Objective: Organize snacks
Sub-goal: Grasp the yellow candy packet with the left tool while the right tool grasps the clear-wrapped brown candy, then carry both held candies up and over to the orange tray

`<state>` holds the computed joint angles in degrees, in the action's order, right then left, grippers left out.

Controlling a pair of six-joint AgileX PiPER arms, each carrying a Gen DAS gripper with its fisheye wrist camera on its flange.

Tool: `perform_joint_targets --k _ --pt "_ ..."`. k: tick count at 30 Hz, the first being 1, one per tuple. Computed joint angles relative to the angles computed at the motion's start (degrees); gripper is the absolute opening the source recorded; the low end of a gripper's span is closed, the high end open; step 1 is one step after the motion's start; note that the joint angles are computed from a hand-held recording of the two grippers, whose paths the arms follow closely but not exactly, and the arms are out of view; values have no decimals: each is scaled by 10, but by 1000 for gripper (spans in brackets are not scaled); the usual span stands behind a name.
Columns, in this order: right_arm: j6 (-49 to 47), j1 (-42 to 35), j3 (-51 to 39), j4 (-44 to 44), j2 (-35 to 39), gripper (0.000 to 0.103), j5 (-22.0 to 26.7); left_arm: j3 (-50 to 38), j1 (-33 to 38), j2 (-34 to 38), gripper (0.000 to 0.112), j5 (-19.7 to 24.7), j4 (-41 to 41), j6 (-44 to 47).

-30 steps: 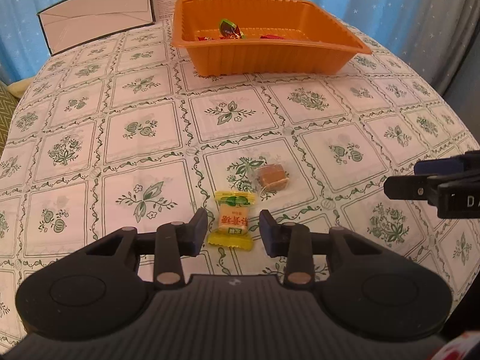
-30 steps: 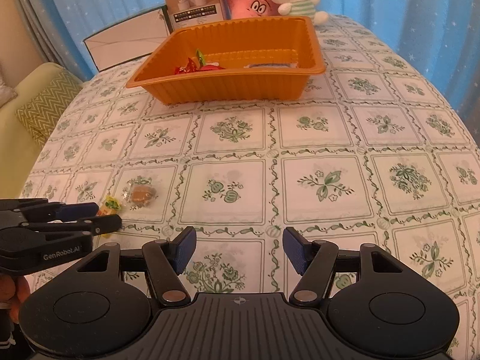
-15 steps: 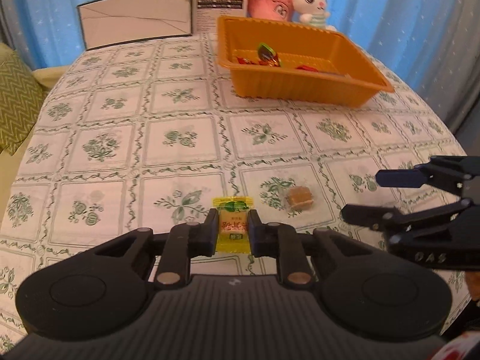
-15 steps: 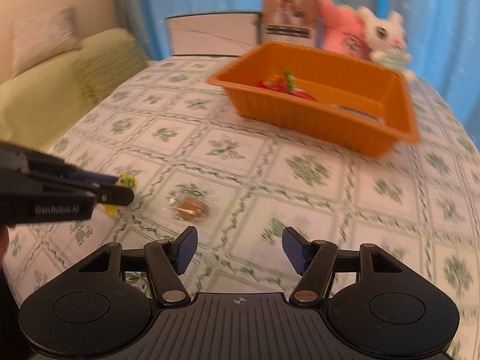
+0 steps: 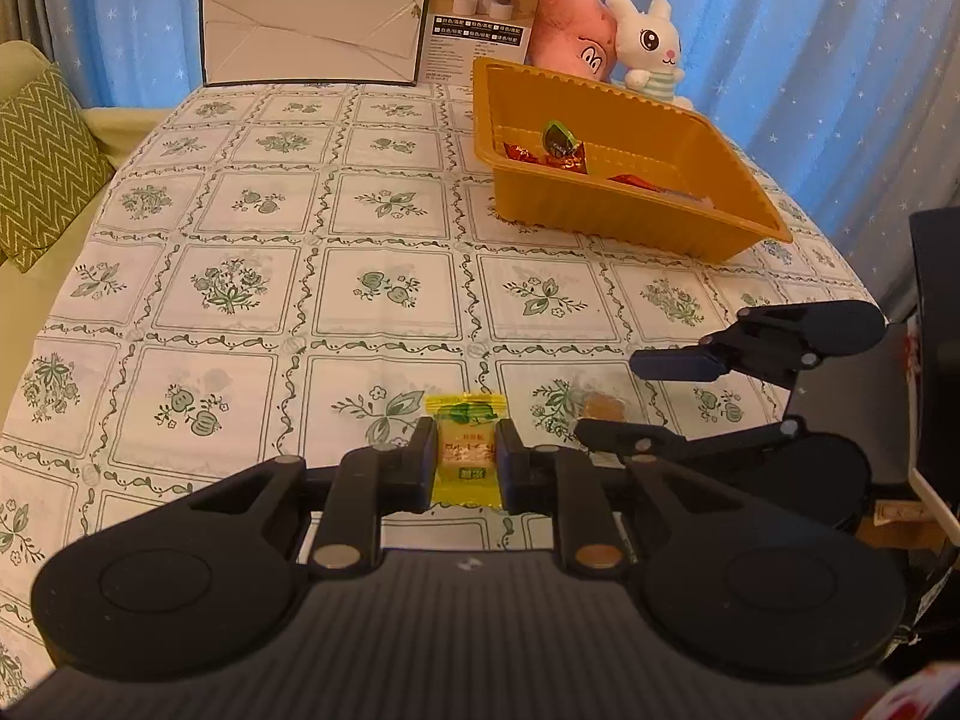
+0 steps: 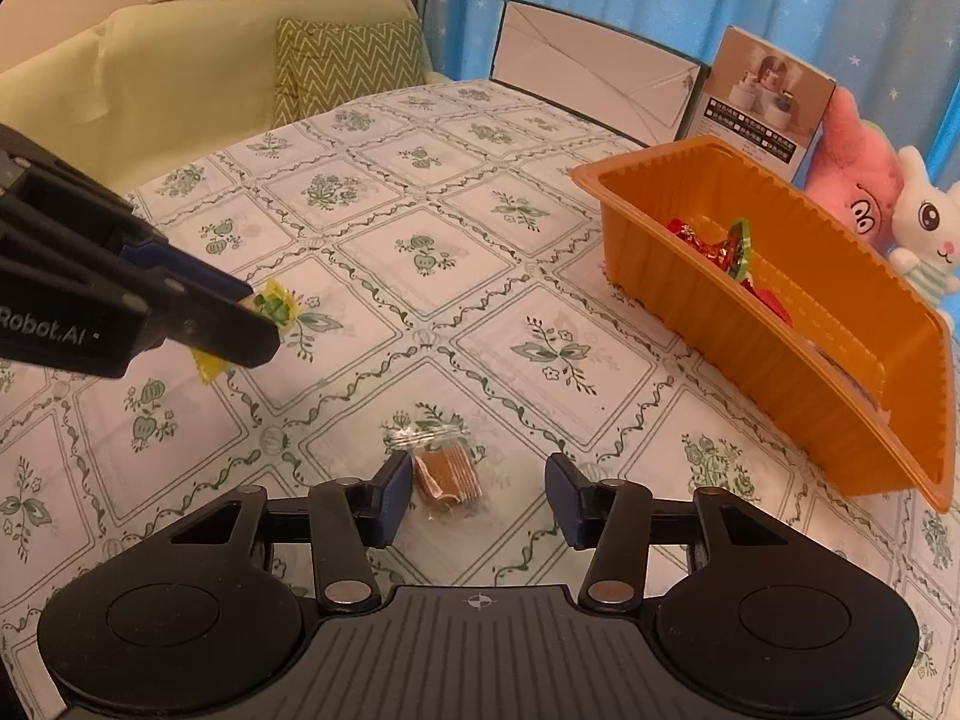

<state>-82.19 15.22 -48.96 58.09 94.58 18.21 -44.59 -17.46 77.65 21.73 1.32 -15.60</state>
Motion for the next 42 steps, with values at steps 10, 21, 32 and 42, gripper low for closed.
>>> perform_joint_targets --k 10,21,32,42 --pt "138 -13 9 -34 -29 21 42 9 -22 -11 18 7 25 -46" --pt "407 -47 96 -197 -195 21 43 4 -109 -48 18 58 146 -207" --pt "532 -109 117 -283 -317 21 127 -17 -207 -78 18 130 226 -325" --pt "533 -163 107 -282 -378 21 187 -38 -267 -88 18 169 256 -373"
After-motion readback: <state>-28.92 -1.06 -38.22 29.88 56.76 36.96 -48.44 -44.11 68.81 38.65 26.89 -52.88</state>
